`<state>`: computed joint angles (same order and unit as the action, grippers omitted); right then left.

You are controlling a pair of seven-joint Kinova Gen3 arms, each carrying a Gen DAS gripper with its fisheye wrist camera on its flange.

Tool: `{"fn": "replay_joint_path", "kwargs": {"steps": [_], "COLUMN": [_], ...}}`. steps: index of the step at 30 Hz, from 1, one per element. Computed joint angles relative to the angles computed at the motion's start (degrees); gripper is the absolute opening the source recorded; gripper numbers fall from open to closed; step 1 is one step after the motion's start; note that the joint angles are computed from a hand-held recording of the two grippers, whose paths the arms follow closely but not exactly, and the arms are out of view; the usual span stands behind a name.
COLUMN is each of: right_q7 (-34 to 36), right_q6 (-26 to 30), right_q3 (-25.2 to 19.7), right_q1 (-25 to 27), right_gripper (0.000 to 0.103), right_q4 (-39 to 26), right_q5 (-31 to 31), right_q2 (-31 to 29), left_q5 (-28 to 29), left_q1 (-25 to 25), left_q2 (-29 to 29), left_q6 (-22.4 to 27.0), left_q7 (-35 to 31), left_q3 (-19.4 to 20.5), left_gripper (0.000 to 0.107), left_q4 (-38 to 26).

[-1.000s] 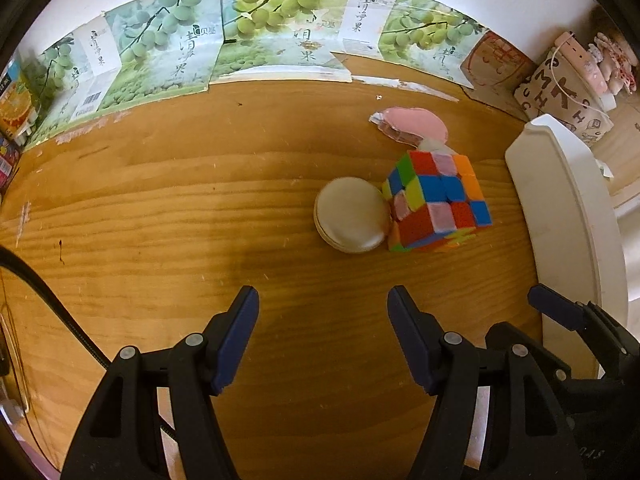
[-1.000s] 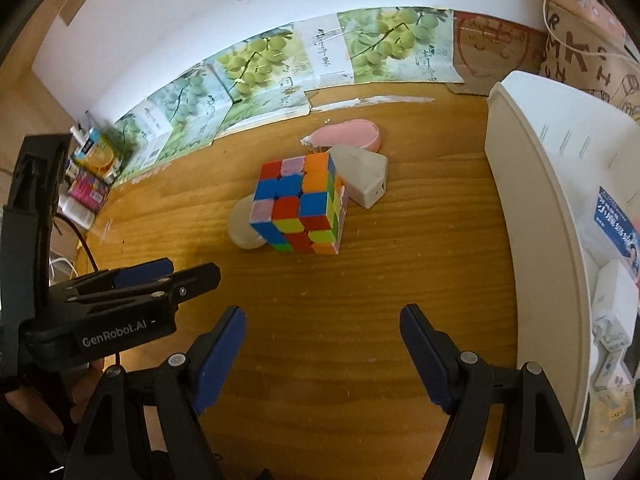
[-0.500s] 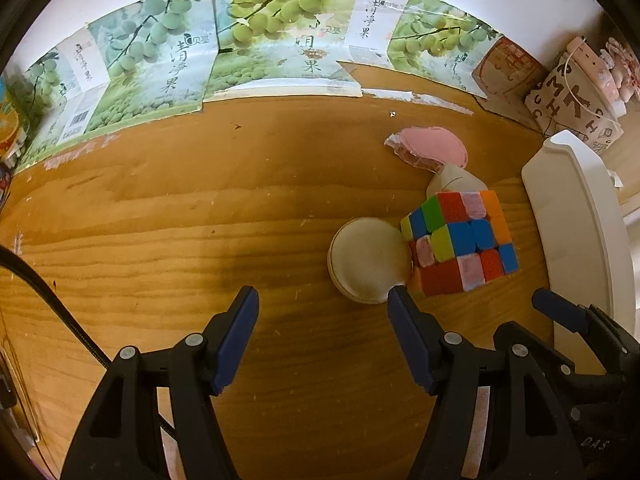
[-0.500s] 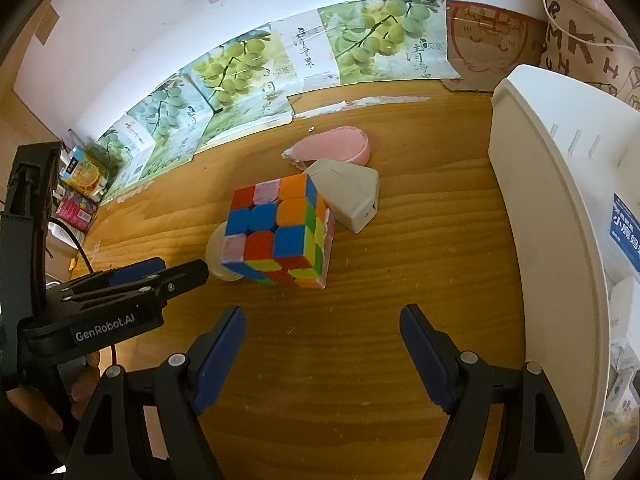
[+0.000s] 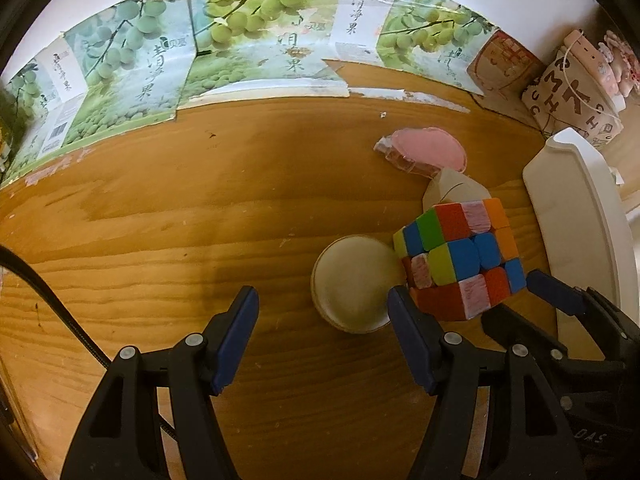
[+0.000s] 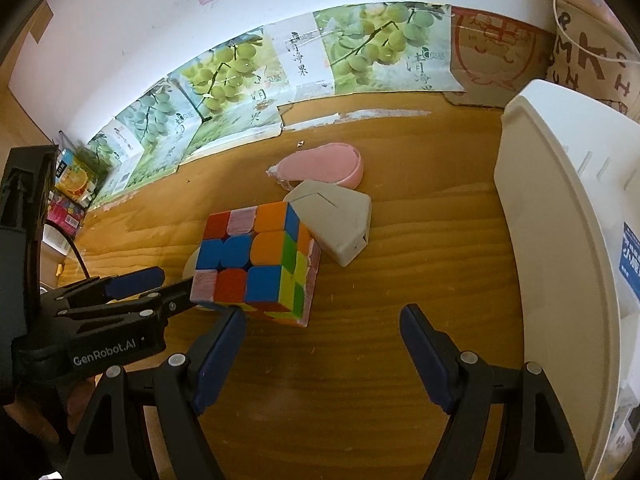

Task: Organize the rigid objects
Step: 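Grasp the beige round compact with the left tool while the right tool grasps the Rubik's cube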

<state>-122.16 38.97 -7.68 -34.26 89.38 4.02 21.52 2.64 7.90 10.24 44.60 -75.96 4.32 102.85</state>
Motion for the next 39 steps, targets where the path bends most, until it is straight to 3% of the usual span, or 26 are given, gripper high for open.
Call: {"fn": "replay_joint_path", "kwargs": {"steps": [15,22,25,32,39], "right_q7": [-1.6,-0.9,-0.5,1.2,0.7], "right_q6": [-1.9,-2.7,-3.6,-6.3,-5.7], "right_q3": [0.8,0.5,0.3,-0.4,1.0], "right_q1": [-1.1,-1.1,-1.0,-0.7,-3.5], "right_gripper": [0.08,0.08,0.08,0.08,0.08], "right_q4": [0.1,0.3,0.7,1.8,0.7], "right_q5": [2.2,2.0,1.8,0.9,3.4], "right_q2": [0.7,0.7,0.4,-0.3,0.2], "left_q5": [6.1,9.7,12.8,15.0,18.5], "left_q1": [-2.5,-3.8,-5.1,-5.7,-7.9], "left_q2": [0.3,0.0,0.0,-0.1,-0.6], "left_q6": [-4.0,-4.1,-3.8,-3.4,-1.4], "left_q7": [-6.1,-10.0,-13.1,-14.8,-17.8], "left_q3": [0.6,0.8,1.2,0.7,0.1], "left_gripper": [0.07,0.061,0.052,0.047,0.04], "left_q4": [1.5,2.0,2.2,2.3,2.6]}}
